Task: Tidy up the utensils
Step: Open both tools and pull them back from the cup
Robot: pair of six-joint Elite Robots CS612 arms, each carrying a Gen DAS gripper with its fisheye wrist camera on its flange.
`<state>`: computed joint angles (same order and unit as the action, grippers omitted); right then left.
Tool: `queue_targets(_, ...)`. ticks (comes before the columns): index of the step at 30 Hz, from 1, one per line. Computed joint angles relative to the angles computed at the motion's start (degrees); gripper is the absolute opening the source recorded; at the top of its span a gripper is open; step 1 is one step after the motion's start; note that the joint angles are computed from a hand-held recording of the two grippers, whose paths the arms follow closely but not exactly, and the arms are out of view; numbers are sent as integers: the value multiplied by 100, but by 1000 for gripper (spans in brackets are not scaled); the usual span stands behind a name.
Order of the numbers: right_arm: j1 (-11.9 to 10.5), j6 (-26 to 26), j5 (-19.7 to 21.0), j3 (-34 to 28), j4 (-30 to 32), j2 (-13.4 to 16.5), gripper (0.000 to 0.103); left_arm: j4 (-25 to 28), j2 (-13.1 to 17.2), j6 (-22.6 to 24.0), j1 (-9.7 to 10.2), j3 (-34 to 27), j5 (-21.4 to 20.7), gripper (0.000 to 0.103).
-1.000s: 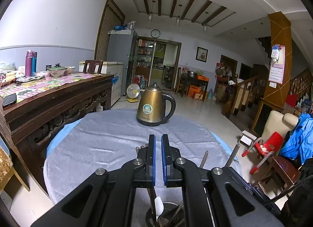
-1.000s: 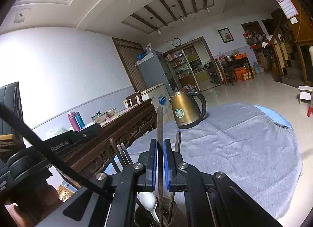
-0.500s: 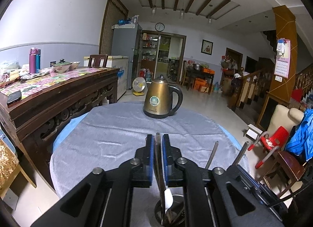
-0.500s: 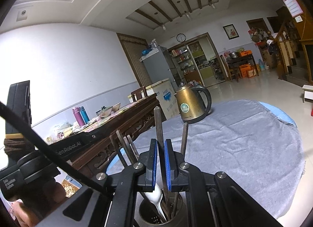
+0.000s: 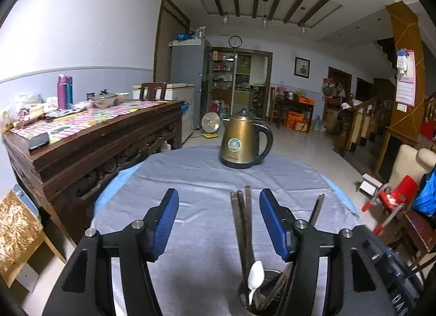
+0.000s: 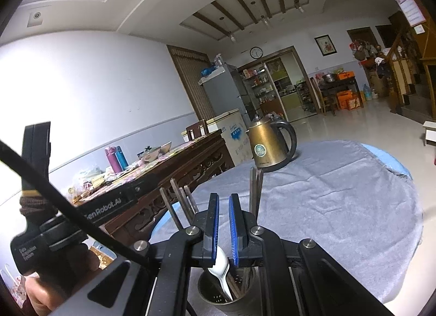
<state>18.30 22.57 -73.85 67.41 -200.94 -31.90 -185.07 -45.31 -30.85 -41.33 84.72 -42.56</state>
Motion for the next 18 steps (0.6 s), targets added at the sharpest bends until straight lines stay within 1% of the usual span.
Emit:
queue_targets(1, -10, 33, -18, -6, -5, 2, 10, 114, -15, -38, -7, 4, 70, 71)
queue_targets(2, -15, 57, -33, 3, -12, -3, 10, 181, -31, -58, -10, 15, 103, 73)
queue_targets(5, -39, 130, -78, 25, 18, -22, 10, 359, -64, -125, -24, 44, 224, 74)
queue_targets(6, -47, 154, -86, 35, 34, -29, 12, 482, -78, -161, -31, 45, 283, 74)
queue_targets(8, -58, 203, -107, 57, 74, -44, 22, 692, -99, -225, -42, 46, 371, 75)
queue_targets(18, -77, 248, -236, 187, 7, -105, 22, 1283, -206, -491, -30, 145, 491, 76)
